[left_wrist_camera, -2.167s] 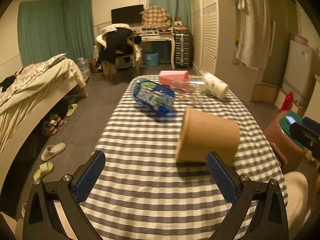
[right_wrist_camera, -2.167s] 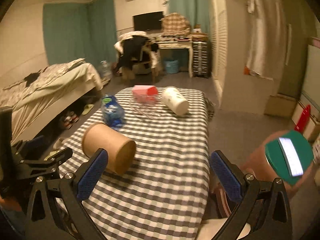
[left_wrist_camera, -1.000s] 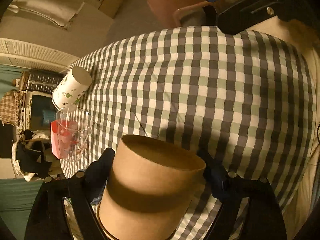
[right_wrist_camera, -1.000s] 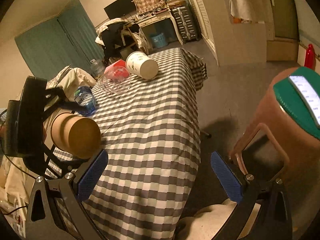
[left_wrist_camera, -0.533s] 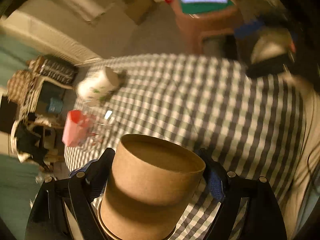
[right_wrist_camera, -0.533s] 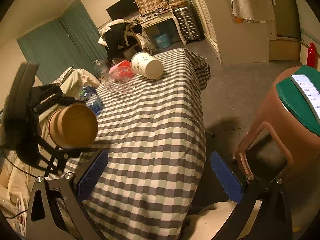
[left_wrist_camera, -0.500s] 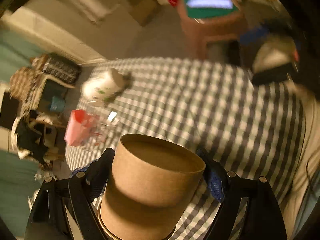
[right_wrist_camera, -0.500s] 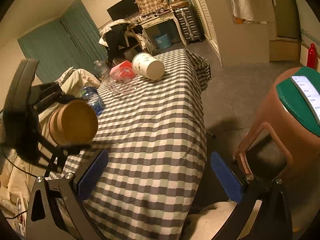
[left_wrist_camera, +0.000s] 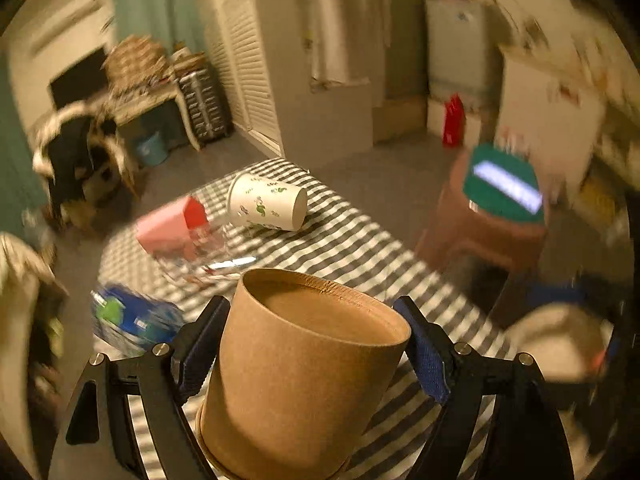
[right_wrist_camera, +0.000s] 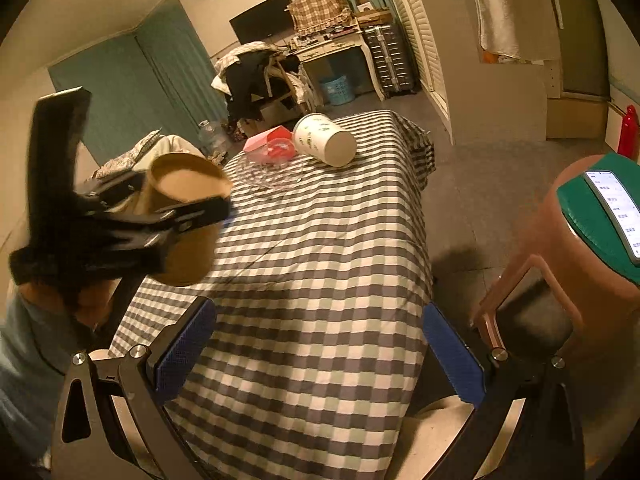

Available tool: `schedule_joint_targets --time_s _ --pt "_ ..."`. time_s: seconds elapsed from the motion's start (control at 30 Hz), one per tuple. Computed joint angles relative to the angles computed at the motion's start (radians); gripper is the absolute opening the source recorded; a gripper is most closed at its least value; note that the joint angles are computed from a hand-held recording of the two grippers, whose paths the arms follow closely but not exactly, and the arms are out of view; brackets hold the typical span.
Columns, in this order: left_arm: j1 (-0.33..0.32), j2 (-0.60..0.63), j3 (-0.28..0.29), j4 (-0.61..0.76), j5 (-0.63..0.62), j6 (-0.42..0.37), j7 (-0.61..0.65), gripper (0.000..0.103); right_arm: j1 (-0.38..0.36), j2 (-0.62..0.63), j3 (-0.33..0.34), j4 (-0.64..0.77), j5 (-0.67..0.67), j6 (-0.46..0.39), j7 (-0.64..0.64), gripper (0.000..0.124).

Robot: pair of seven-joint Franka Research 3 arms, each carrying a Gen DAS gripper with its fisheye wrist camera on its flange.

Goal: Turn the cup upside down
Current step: 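Rotate the tan cup with the left gripper and lower it onto the table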

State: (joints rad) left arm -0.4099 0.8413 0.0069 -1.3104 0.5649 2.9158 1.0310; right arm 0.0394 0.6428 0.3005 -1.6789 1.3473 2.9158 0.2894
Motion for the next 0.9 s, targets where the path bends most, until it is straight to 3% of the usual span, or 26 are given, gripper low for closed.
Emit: schedule_joint_targets --time_s 0.1,0.3,0.4,0.53,0.6,0.67,0.73,0.9 --pt "-0.064 0.038 0.110 0.037 0.021 0.047 -0.158 0.085 0.009 -0.001 -0.001 -0.005 -0.012 0.011 0.005 0.103" --pt "-0.053 0.054 0.106 0.032 0.022 0.052 -0.237 0.085 0.013 0.016 -0.013 0.008 -0.068 0.017 0.073 0.103" --pt "-0.080 0.009 0.152 -0.058 0.065 0.118 -0.297 0.085 0.004 0.029 -0.008 0.021 -0.097 0.024 0.109 0.103" --pt "-0.111 -0.050 0.179 -0.149 0.102 0.108 -0.332 0.084 -0.010 0.034 0.007 0.024 -0.126 0.031 0.128 0.103" --pt "-0.109 -0.070 0.163 -0.175 0.117 0.058 -0.332 0.082 -0.019 0.033 0.019 0.021 -0.132 0.031 0.127 0.103" --pt "-0.068 -0.089 0.101 -0.208 0.105 0.029 -0.311 0.080 -0.024 0.031 0.029 0.016 -0.135 0.035 0.119 0.103" --pt "-0.069 -0.110 0.110 -0.251 0.118 0.058 -0.358 0.080 -0.032 0.025 0.043 0.007 -0.127 0.040 0.102 0.103" --pt "-0.092 -0.129 0.136 -0.272 0.157 0.045 -0.452 0.080 -0.027 0.012 0.046 -0.007 -0.124 0.049 0.092 0.103"
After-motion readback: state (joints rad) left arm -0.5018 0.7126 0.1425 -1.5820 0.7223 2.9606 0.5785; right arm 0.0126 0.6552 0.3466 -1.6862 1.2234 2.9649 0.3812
